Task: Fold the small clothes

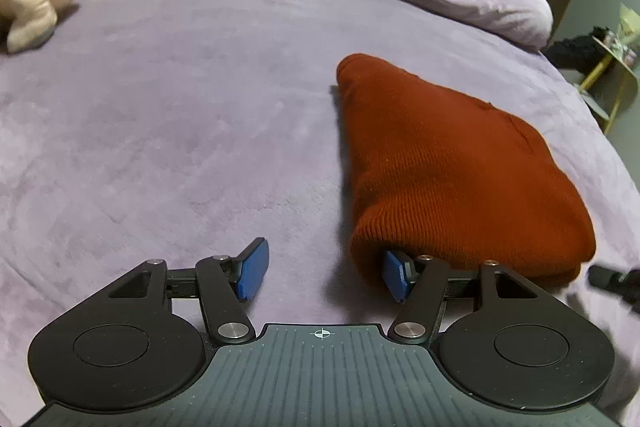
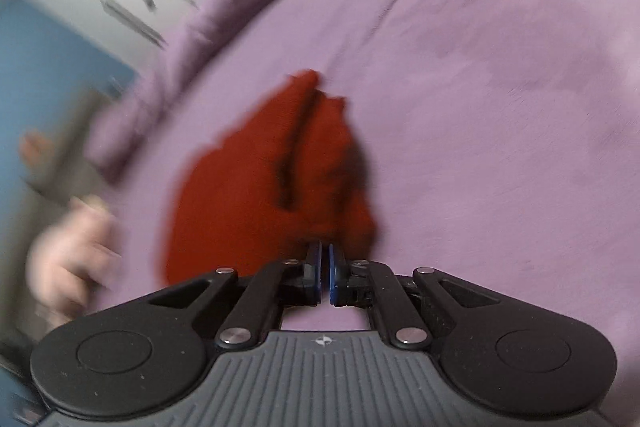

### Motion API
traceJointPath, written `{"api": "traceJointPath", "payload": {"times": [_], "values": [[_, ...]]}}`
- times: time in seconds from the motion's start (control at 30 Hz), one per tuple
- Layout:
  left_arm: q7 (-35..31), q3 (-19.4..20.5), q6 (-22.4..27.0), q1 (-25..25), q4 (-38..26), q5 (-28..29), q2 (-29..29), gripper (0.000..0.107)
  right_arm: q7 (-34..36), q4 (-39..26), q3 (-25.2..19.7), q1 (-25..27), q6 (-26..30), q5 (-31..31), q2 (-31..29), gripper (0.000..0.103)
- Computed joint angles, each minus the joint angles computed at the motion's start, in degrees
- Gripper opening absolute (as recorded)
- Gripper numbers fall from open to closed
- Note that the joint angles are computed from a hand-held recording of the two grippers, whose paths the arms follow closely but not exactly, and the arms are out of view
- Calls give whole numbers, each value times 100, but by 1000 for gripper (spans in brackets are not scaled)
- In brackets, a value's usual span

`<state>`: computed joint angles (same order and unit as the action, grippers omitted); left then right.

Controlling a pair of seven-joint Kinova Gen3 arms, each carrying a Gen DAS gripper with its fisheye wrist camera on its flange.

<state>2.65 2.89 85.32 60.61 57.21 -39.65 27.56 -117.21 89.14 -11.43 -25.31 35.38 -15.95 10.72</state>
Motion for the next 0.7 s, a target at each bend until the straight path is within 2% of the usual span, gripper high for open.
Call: {"api": "traceJointPath", "payload": {"times": [0.07, 0.13, 0.17, 0.23, 0.33, 0.43, 0.5, 0.53, 0.57, 0.7], "values": [[32, 20, -80, -6, 102, 38, -52, 67, 136, 40, 77, -63, -39, 94, -117, 8], [215, 48, -263, -42, 284, 117, -168, 67, 526, 89, -85, 145, -261, -160, -209, 11], [312, 65, -326, -66, 356, 153, -211, 69, 702, 11, -169, 229, -302, -241, -181, 25], [370, 106, -314, -101, 375, 192, -237, 70, 846, -335, -171, 149, -205, -137, -18, 43], [422, 142, -262, -72, 379, 139, -256, 71, 1289, -925, -181, -35, 79, 71, 382, 55], [368, 173, -233, -87, 363, 138, -242, 73, 1752, -1566, -56, -233, 746, 47, 902, 55], [386, 178, -271, -113, 406, 160, -265, 73, 1855, -1632, 205, -445, 956, 20, 971, 42], [403, 178, -269, -123, 406, 169, -266, 73, 2033, -1544, 204, -392, 922, -120, 933, 25], [406, 179, -256, -140, 384, 183, -253, 73, 2143, -1414, 97, -233, 833, -353, 878, 17], [467, 181, -290, -146, 390, 204, -255, 73, 2151, -1032, -746, 829, 554, -1285, 855, 13]]}}
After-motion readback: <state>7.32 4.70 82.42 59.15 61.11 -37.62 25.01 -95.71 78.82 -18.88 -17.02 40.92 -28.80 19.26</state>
